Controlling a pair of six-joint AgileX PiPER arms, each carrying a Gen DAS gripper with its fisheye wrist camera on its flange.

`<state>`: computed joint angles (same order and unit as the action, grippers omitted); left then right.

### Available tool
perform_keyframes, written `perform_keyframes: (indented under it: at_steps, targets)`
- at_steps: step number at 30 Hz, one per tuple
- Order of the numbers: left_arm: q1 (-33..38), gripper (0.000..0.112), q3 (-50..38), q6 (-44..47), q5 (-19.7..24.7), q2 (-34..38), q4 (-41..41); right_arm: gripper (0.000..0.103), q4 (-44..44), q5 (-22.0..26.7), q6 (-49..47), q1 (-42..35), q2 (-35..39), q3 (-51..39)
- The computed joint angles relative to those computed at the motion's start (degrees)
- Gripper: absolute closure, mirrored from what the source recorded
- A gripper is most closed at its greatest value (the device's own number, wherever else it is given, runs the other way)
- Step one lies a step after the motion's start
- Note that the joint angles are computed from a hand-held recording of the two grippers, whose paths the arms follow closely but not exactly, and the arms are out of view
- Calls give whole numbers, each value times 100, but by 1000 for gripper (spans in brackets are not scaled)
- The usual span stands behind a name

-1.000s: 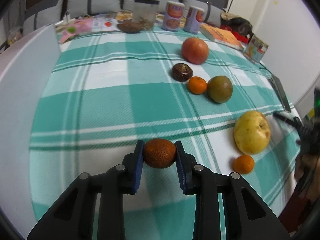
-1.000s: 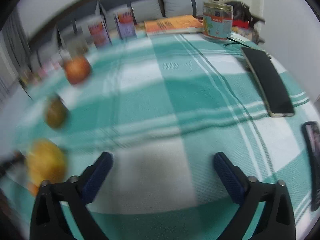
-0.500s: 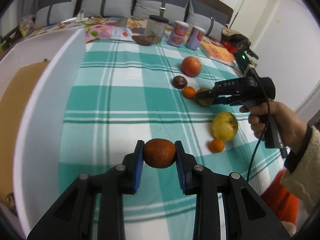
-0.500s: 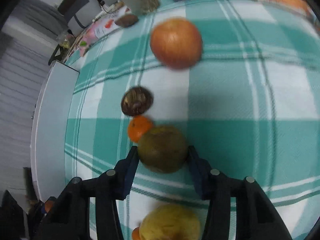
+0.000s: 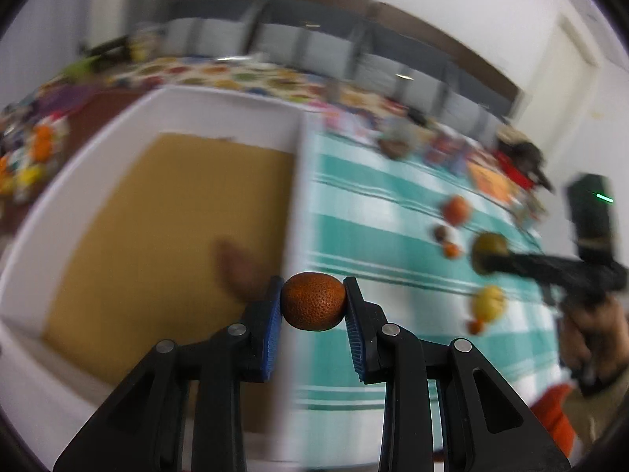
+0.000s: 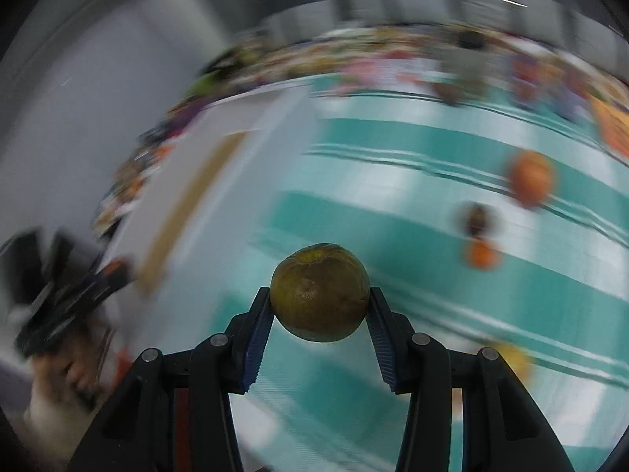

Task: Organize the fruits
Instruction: 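Carry both fruits into the white box and open both grippers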

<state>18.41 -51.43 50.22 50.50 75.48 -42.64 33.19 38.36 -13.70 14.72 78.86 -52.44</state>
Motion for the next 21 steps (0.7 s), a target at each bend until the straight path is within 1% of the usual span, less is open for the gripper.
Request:
perform_keyframes:
  at_steps: [2, 4, 5, 7, 11, 14, 15, 16, 17, 18, 19, 20, 21]
  targets:
    - [389, 82, -221, -44, 25, 393, 168, 55, 53, -46, 298, 914, 553, -633]
    - [615, 82, -433, -167, -103, 798, 498, 55, -5, -6, 499, 1577, 1149, -1303]
    - [649, 82, -545, -264, -140, 959, 655, 55, -165, 27, 644, 1864, 1427, -1637]
    - [735, 82, -734, -454, -179, 1314, 905, 55, -899, 245, 1199, 2455, 2098, -2499]
    - [782, 81, -853, -604, -269, 1647, 1182, 55, -1844, 803, 2008, 3086, 3172, -3740]
    - [765, 81, -787, -638, -362, 1667, 1275, 54, -2386, 1173, 2511, 3319, 3699, -4373]
    - [777, 79, -749, -633, -435, 1646, 1292, 53, -2466, 1171, 2568, 3322, 3762, -4418]
    - [824, 73, -688, -591, -458, 1567, 1281, 52, -2597, 1112, 2712, 3341, 3802, -4465]
    - [853, 67, -707, -585, -474, 1547, 1273, 47, -2671, 1072, 2813, 3336, 3808, -4497]
    - [877, 59, -721, -624, -536, 1504, 1272, 40, -2825, 972, 3017, 3342, 3767, -4495]
    - [912, 52, -735, -671, -602, 1433, 1248, 37, -3182, 694, 3413, 3371, 3558, -4303]
    - [973, 50, -754, -636, -626, 1320, 1127, 35, -3380, 415, 3580, 3309, 3339, -4089]
    - [1028, 48, -744, -540, -636, 1216, 976, 33, -3661, 25, 3854, 3298, 2993, -3726]
